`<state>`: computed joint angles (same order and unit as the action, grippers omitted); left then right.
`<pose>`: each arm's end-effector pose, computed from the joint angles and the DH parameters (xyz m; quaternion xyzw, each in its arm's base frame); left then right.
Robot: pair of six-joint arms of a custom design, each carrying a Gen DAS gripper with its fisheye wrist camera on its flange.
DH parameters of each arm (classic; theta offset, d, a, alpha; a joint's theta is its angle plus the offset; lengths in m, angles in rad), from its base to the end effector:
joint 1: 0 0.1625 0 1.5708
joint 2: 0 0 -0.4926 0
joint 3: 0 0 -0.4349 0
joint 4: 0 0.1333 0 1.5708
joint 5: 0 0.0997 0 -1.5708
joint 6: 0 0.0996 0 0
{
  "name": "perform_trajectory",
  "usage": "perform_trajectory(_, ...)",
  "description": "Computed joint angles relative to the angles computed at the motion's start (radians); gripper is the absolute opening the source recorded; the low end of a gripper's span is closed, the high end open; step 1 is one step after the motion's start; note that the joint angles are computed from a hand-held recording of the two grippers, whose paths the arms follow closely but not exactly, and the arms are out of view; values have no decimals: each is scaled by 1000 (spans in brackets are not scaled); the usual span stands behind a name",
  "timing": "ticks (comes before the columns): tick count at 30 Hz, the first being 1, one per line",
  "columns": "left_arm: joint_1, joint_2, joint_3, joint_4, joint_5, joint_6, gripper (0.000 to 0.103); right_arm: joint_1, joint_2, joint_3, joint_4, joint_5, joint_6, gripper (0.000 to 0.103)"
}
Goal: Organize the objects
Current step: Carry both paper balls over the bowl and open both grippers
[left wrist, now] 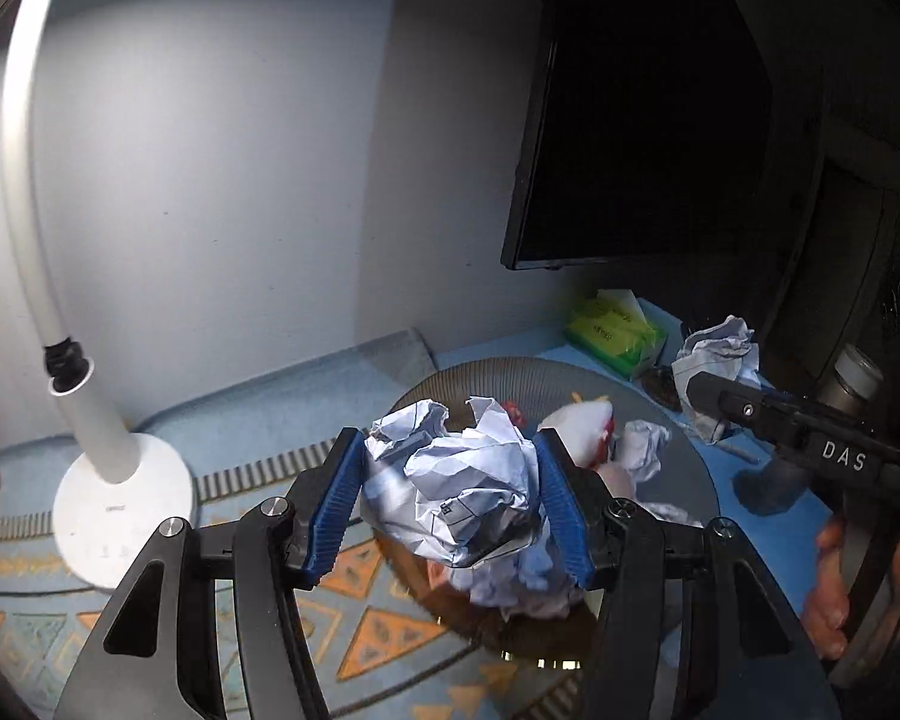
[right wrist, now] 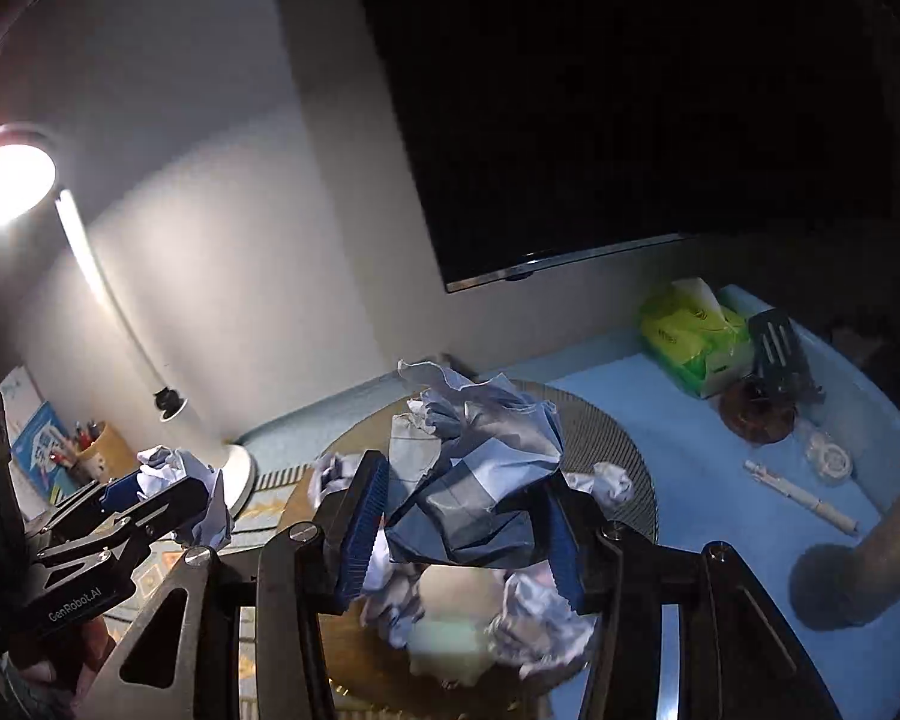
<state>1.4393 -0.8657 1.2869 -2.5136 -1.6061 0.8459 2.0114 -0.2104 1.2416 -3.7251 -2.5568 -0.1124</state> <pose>0.0169 -0.8618 0.3232 0.4576 0.8508 -0.2475 0.0742 0.3857 -0.7003 -0.0417 -0.0389 -0.7861 0.5282 0.3186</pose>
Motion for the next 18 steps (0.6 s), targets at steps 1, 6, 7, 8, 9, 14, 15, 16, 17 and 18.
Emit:
perform_trajectory(1, -4, 26, -32, 25, 0, -14, 55, -14, -5, -7, 21, 11, 11, 47)
perform_trajectory(6, -13, 115, -114, 56, 1, -33, 55, -65, -3, -75, 92, 49, 27, 47)
perform_trajectory(7, -15, 125, -120, 54, -1, -34, 57, -71, 0, -94, 109, 52, 31, 48)
perform_trajectory(8, -17, 133, -123, 51, -3, -39, 60, -77, 6, -115, 125, 48, 36, 52)
perform_trajectory(9, -18, 141, -132, 58, -3, -46, 70, -82, 8, -129, 137, 51, 40, 59)
perform_trajectory(14, -8, 141, -161, 138, -9, -66, 87, -87, -10, -100, 147, 72, 70, 69)
perform_trajectory(15, -5, 131, -159, 147, -14, -66, 87, -81, -11, -91, 132, 65, 64, 69)
perform_trajectory(16, 0, 118, -154, 148, -21, -69, 87, -73, -12, -82, 125, 58, 62, 69)
perform_trajectory(17, 5, 101, -144, 144, -30, -72, 87, -64, -15, -68, 115, 53, 67, 69)
perform_trajectory(18, 11, 83, -137, 145, -42, -70, 87, -55, -19, -53, 105, 56, 73, 69)
